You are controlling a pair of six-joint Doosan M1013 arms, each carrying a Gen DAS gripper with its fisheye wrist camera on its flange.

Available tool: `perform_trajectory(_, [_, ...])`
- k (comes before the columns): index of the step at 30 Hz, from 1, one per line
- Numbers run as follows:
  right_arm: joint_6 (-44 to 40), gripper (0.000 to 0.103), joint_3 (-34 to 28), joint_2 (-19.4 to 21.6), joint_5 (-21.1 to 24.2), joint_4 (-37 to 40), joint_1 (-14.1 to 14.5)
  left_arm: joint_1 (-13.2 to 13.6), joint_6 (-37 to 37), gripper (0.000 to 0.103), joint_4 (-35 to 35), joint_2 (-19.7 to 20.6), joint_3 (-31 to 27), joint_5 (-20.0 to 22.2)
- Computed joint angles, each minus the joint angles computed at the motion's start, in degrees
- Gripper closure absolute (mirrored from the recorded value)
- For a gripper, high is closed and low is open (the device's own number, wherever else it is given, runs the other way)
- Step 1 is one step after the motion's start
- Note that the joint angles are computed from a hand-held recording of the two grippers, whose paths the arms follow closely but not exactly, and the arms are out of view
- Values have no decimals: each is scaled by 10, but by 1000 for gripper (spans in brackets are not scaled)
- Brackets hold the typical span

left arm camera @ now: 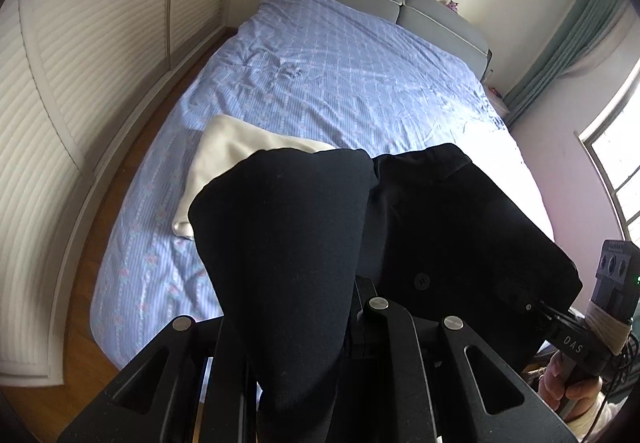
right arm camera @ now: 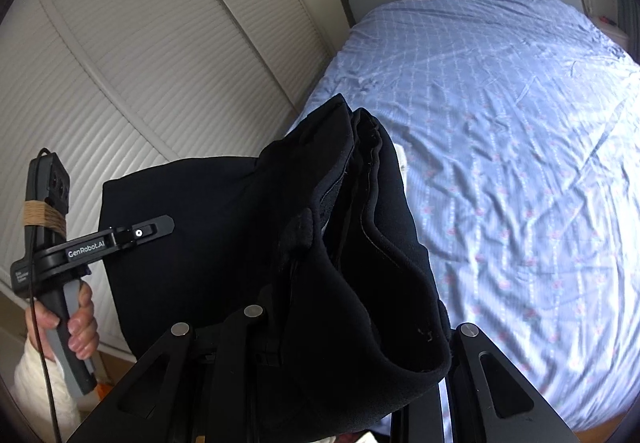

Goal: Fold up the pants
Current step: 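Lift the trousers bundle with both grippers and carry it toward the cream garment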

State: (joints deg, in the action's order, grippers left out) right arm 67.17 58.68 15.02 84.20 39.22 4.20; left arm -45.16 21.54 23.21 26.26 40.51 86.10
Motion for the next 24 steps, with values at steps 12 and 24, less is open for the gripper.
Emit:
perform_trajectory(12, [151, 77, 3, 23, -60, -102, 89, 107, 155, 85, -154, -62, 125, -96])
perform_trajectory(24, [346, 77, -110, 127, -95, -250, 166, 235, 438, 85, -313, 44, 21, -86])
